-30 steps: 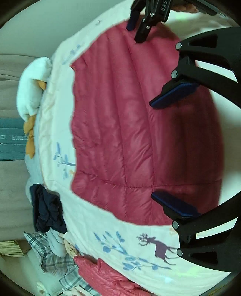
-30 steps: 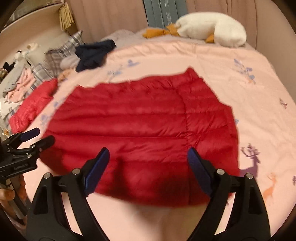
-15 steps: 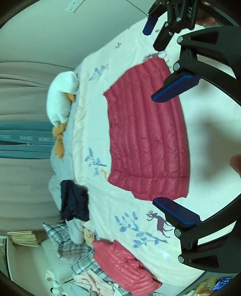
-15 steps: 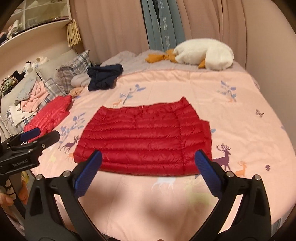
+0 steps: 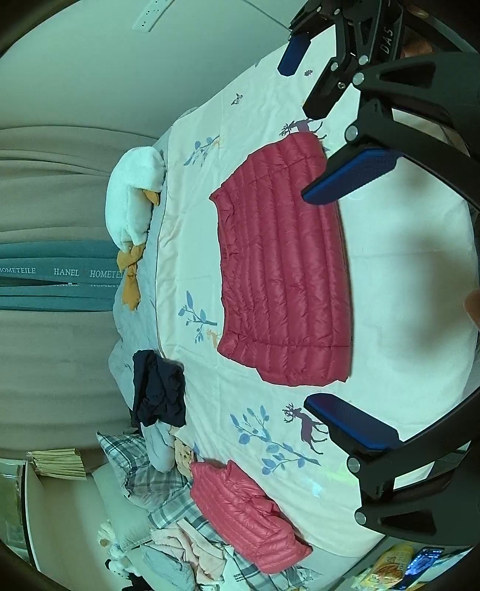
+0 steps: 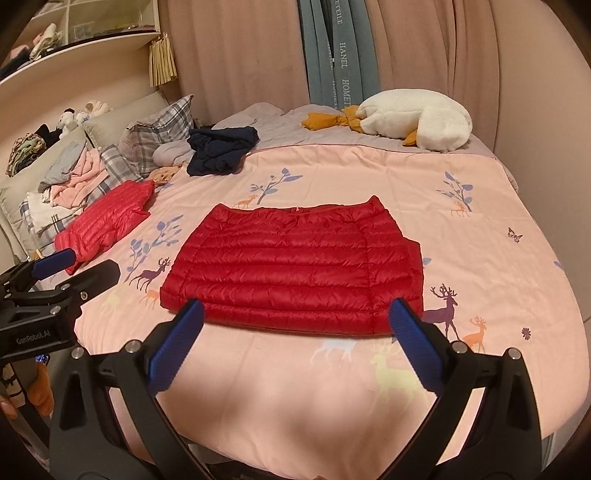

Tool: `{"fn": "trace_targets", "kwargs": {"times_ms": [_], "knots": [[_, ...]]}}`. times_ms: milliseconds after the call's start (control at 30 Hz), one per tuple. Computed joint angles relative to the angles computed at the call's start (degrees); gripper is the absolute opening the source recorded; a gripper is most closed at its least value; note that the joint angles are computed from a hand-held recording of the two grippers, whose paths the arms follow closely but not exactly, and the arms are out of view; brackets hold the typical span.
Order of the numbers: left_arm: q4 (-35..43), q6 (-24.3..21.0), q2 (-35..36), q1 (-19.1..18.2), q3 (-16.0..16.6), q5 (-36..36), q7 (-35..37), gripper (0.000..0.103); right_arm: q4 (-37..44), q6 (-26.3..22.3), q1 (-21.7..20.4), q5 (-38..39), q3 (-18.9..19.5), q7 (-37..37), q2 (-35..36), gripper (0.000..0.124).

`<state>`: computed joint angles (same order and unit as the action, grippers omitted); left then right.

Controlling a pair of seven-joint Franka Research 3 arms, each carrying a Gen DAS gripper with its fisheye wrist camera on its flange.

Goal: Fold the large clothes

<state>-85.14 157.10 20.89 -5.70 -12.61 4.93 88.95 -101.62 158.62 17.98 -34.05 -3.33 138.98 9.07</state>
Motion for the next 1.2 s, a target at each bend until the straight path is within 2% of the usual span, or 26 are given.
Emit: {"fn": "trace_targets", "kwargs": {"times_ms": [367, 733, 1200], "knots": [[-2.1, -0.2, -1.4, -0.6, 1.0, 1.9, -2.2, 0.102, 0.3, -1.4, 0.2, -0.3, -0.1, 0.9, 0.6, 0.101], [-1.1, -2.1, -0.6, -1.0, 1.0, 3.1, -2.1, 0.102, 0.6, -1.8, 0.7, -2.0, -0.3, 1.6, 0.8, 0.101], [-1.3, -2.0, -0.4, -1.2, 1.4, 4.2, -3.5, 0.102, 0.7, -2.1, 0.3, -1.0, -0.1, 1.0, 0.9, 0.101]]}}
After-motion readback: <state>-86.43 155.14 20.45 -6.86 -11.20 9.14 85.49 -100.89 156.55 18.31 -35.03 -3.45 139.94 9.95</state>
